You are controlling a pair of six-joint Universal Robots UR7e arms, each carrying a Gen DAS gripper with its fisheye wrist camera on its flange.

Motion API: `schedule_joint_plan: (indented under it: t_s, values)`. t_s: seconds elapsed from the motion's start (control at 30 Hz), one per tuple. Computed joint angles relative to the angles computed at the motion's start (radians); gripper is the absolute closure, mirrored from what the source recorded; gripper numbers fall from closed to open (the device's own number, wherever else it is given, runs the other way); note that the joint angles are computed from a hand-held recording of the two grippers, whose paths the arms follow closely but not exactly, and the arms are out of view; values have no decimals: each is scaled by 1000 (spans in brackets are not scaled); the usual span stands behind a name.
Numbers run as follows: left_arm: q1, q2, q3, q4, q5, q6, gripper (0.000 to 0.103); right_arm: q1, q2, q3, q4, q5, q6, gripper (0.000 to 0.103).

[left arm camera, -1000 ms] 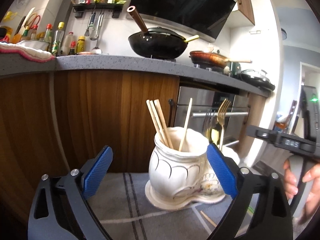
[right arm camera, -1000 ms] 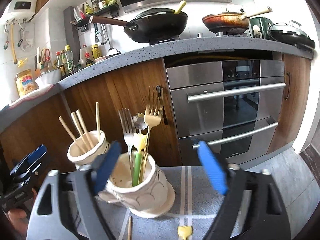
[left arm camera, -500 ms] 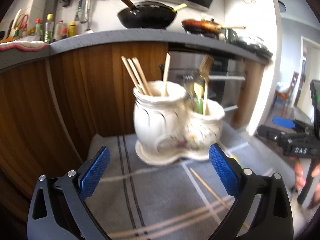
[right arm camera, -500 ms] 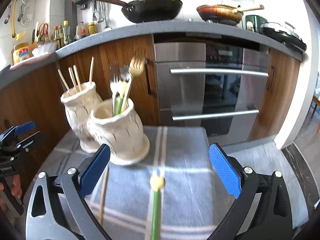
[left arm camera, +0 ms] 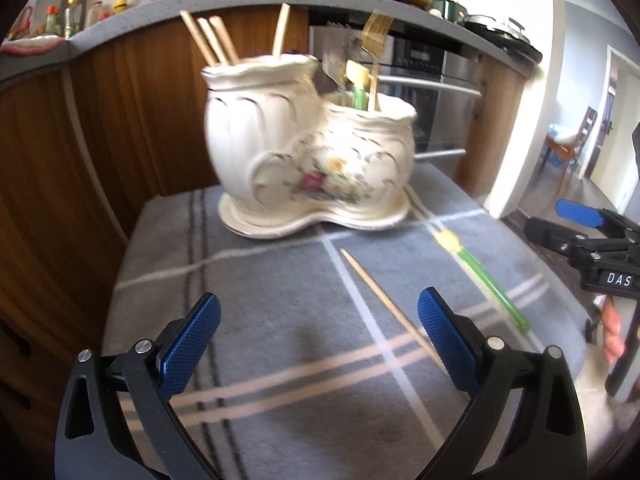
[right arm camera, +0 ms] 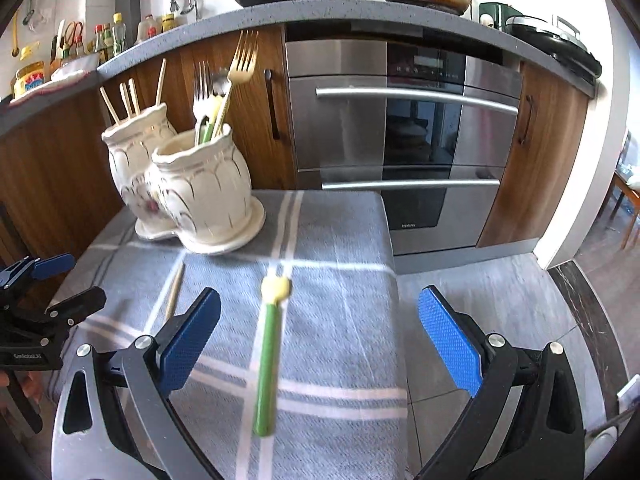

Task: Organize utensils
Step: 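Pull both open tools back from the holder toward the cloth, then grasp the last chopstick with the left tool while the right grasps the other spoon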

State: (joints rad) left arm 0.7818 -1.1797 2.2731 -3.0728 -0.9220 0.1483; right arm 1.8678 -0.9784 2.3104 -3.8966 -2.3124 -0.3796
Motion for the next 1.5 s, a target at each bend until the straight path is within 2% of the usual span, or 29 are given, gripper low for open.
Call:
schedule_joint_plan:
  t_s: [0.17,0.33,0.43,0.57,0.6,0.7,0.83,0.87,0.93,0.97,1.1,1.17,1.33,1.5]
  values:
    - [-8,29,-13,67,5,-59,5,-5,0,-1,22,-3,1,5]
    - [-20,46,-10,104,0,-66,7,-16,-7,0,48,-7,13,6]
    - [-23,55,-16,130,-4,-80,8,-25,-20,6,85,17,27,6]
    - [-29,63,-22,160,-20,-79,20,-29,-22,4,123,25,24,9]
    - [-31,63,-21,166,-23,-78,22,-32,-25,5,139,29,28,13]
    - [-35,62,-21,191,-43,-66,35,-45,-46,11,203,60,59,24]
    - [-38,64,-20,220,-58,-47,57,-68,-84,11,337,133,123,44]
    - [-41,66,-19,218,-52,-32,66,-69,-85,8,358,138,127,47]
    - [-34,59,-26,237,-72,-20,79,-65,-77,-3,390,133,122,61]
    - [-29,54,-32,251,-82,-14,89,-62,-72,-10,406,130,117,64]
    - [-9,34,-43,286,-100,7,91,-58,-60,-24,445,127,117,79]
    - [-2,26,-47,302,-100,19,93,-57,-57,-29,462,119,113,91]
    - [13,1,-61,357,-66,56,95,-37,-49,-43,489,45,91,93]
    - [36,-24,-85,417,-59,20,95,-45,-63,-68,532,53,120,90]
